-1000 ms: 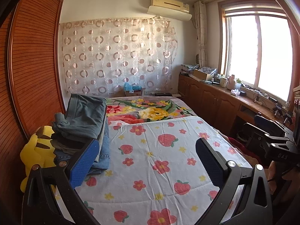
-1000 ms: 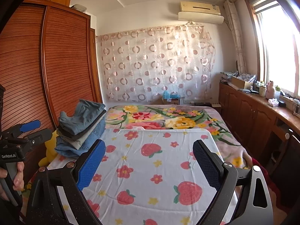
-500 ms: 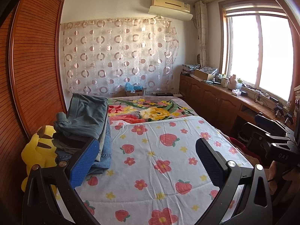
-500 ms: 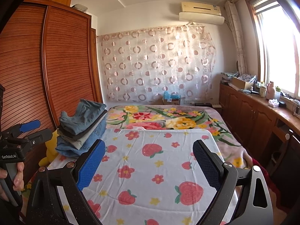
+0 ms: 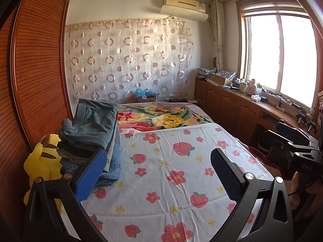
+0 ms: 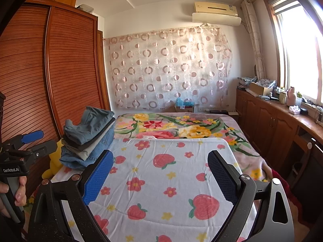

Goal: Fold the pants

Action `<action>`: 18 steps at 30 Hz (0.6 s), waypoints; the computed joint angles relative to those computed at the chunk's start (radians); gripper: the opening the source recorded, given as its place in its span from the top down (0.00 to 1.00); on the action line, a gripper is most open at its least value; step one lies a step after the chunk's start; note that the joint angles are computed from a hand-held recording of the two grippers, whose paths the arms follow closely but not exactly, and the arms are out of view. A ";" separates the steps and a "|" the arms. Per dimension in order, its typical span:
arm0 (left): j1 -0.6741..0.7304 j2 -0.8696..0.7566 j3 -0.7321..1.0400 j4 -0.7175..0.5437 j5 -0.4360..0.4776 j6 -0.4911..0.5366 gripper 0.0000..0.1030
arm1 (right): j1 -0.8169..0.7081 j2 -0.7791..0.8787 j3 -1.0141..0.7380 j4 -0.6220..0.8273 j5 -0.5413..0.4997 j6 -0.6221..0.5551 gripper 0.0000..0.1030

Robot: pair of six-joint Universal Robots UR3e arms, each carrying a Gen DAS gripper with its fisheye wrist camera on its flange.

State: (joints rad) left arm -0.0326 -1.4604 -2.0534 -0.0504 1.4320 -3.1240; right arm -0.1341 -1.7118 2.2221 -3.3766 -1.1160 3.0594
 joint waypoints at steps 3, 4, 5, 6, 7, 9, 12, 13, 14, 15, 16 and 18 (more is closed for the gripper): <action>-0.002 -0.002 0.001 0.001 0.002 0.000 0.00 | -0.001 0.000 0.000 0.000 0.000 -0.001 0.08; -0.002 -0.001 0.000 0.001 0.003 0.000 0.00 | 0.000 0.000 0.001 -0.002 -0.002 0.000 0.08; -0.001 -0.002 0.001 0.001 0.001 -0.001 0.00 | 0.000 0.001 0.000 -0.002 -0.003 -0.001 0.08; 0.000 -0.001 0.001 0.000 -0.001 -0.001 0.00 | 0.001 0.002 0.003 -0.006 -0.004 -0.001 0.08; -0.002 -0.002 0.002 0.000 0.001 0.000 0.00 | 0.000 0.002 0.004 -0.008 -0.002 -0.001 0.08; -0.002 -0.001 0.001 0.001 0.002 0.000 0.00 | -0.001 0.002 0.005 -0.007 -0.001 -0.003 0.08; -0.002 -0.002 0.001 0.002 0.001 0.000 0.00 | -0.001 0.002 0.005 -0.006 0.000 -0.002 0.08; -0.003 -0.002 0.002 0.001 0.003 0.000 0.00 | -0.002 0.001 0.005 -0.006 0.001 -0.002 0.08; -0.001 0.000 0.000 0.001 0.001 0.001 0.00 | -0.004 0.000 0.006 -0.006 0.003 -0.002 0.08; -0.001 -0.001 0.000 0.001 0.000 0.000 0.00 | -0.005 0.000 0.004 -0.004 0.004 -0.002 0.08; 0.000 0.000 -0.001 0.001 -0.001 0.000 0.00 | -0.004 0.000 0.007 -0.006 0.003 -0.003 0.08; -0.002 -0.002 0.001 0.001 0.002 0.000 0.00 | -0.005 0.000 0.007 -0.006 0.004 -0.003 0.08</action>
